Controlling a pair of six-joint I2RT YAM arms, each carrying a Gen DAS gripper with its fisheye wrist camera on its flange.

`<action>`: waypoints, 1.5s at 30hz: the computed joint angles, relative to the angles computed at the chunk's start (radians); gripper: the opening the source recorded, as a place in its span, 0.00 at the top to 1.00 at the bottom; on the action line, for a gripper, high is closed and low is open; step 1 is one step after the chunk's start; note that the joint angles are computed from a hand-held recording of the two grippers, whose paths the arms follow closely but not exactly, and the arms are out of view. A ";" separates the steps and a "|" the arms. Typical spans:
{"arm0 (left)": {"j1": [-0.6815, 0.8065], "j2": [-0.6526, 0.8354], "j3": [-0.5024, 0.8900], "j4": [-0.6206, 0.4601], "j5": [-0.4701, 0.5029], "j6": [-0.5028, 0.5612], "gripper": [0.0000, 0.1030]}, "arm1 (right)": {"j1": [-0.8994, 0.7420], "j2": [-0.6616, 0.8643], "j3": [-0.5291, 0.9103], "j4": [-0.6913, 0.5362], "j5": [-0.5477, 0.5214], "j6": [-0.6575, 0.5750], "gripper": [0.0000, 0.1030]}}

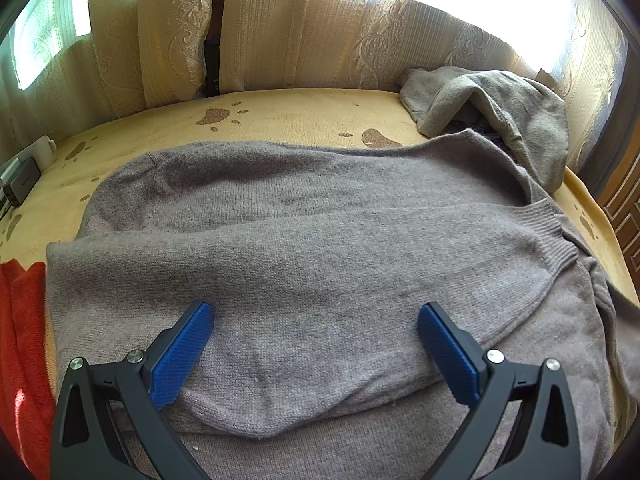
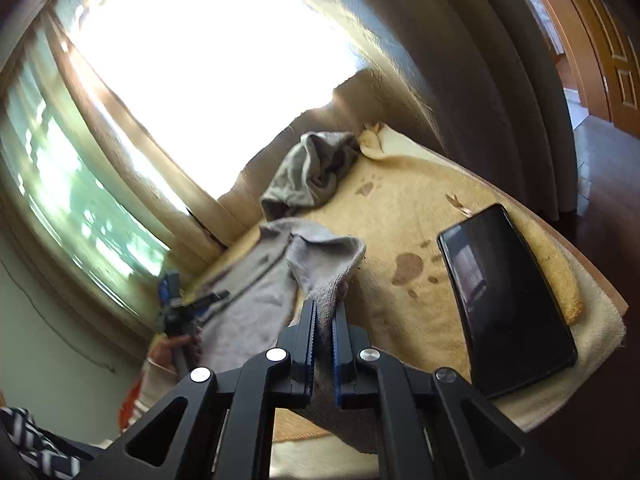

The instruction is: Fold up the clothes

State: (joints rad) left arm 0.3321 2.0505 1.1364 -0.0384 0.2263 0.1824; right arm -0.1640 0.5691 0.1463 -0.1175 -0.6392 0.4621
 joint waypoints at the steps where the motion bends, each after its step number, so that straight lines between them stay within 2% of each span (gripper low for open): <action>1: 0.000 0.000 0.001 -0.001 0.000 0.000 0.00 | -0.031 0.003 0.008 0.047 -0.047 0.044 0.93; 4: 0.000 -0.001 0.002 -0.003 0.001 -0.002 0.00 | -0.026 0.113 0.066 0.218 -0.069 0.143 0.93; 11: 0.009 -0.004 -0.002 -0.001 0.029 -0.011 0.00 | 0.163 0.426 0.282 0.517 0.071 0.254 0.93; 18: 0.056 -0.004 0.004 -0.004 0.144 -0.041 0.00 | 0.378 0.680 0.591 0.682 0.218 0.238 0.93; 23: 0.061 -0.003 0.007 -0.006 0.160 -0.047 0.00 | 0.510 0.832 0.760 0.692 0.329 0.202 0.93; 28: 0.066 -0.001 0.008 -0.006 0.170 -0.047 0.00 | 0.495 0.894 0.741 0.747 0.400 0.247 0.93; 32: 0.067 -0.004 0.005 -0.010 0.171 -0.044 0.00 | 0.359 0.850 0.625 0.786 0.416 0.310 0.93; 35: 0.063 -0.014 0.027 -0.073 0.166 -0.055 0.00 | 0.253 0.768 0.535 0.745 0.465 0.269 0.93; 37: 0.077 -0.003 0.083 -0.166 0.282 -0.096 0.00 | 0.226 0.722 0.499 0.686 0.540 0.174 0.92; 39: 0.071 0.024 0.162 -0.281 0.421 -0.132 0.00 | 0.199 0.718 0.478 0.660 0.555 0.106 0.92; 44: -0.053 0.113 0.380 -0.520 0.620 -0.157 0.00 | 0.092 0.837 0.452 0.748 0.418 0.151 0.92; 45: -0.088 0.140 0.430 -0.550 0.631 -0.170 0.00 | 0.074 0.865 0.452 0.769 0.393 0.168 0.92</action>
State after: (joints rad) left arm 0.2444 2.1908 1.5659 -0.5886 0.8569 0.0121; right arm -0.0900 1.4342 0.5984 0.6516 -0.2460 0.6300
